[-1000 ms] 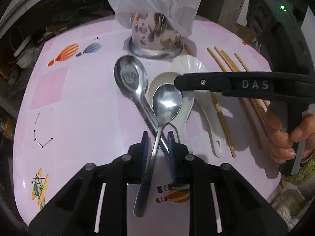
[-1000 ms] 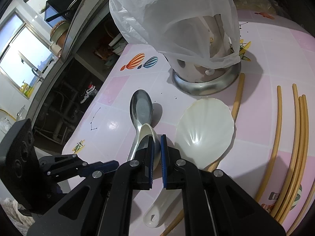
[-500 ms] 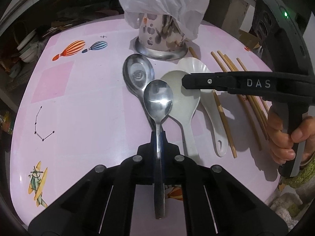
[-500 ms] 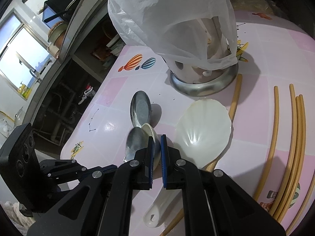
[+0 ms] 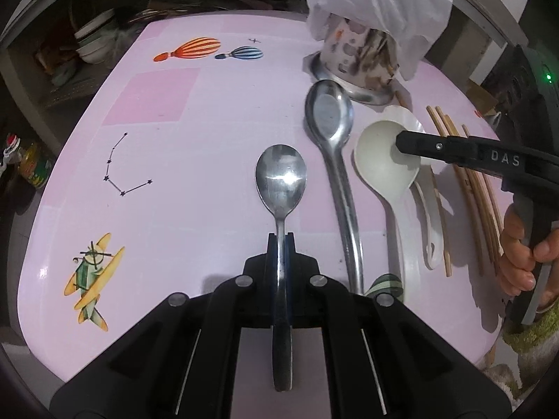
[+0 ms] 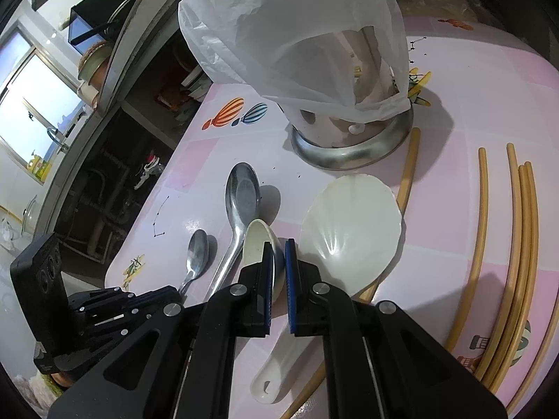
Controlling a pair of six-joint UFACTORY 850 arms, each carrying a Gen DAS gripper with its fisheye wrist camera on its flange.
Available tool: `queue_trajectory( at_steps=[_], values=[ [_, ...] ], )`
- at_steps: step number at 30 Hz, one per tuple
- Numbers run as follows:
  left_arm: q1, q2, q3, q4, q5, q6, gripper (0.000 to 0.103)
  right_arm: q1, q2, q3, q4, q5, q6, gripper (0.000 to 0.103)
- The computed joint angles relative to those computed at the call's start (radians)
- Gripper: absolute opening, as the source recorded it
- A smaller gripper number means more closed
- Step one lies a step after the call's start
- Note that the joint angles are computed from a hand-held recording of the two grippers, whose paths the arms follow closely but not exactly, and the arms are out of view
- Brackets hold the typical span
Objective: Organize utensils
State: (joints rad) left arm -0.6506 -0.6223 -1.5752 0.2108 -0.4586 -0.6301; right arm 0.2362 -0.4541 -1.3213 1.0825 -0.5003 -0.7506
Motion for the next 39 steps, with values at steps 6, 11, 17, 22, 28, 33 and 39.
queue_trajectory(
  at_steps=[6, 11, 17, 22, 28, 33, 39],
  values=[
    [0.005, 0.006, 0.003, -0.023, 0.020, 0.024, 0.022, 0.000, -0.001, -0.002, -0.004, -0.002, 0.005, 0.007],
    [0.011, 0.004, -0.019, 0.012, 0.029, 0.025, 0.046, 0.000, -0.002, -0.003, -0.003, -0.002, 0.002, 0.007],
    [0.022, -0.069, -0.131, -0.002, -0.035, 0.105, 0.046, -0.001, -0.004, -0.004, -0.009, -0.001, 0.007, 0.007],
    [0.025, -0.128, -0.217, -0.036, -0.079, 0.164, 0.046, 0.001, -0.008, -0.010, -0.020, 0.003, 0.015, 0.007],
    [0.025, -0.178, -0.284, -0.032, -0.138, 0.164, 0.045, 0.002, -0.009, -0.011, -0.022, 0.007, 0.010, 0.007],
    [0.024, -0.197, -0.312, -0.010, -0.166, 0.145, 0.045, 0.000, -0.010, -0.010, -0.022, 0.009, 0.008, 0.007],
    [0.017, -0.224, -0.358, 0.022, -0.208, 0.126, 0.044, 0.002, -0.008, -0.008, -0.024, 0.014, 0.009, 0.007]
  ],
)
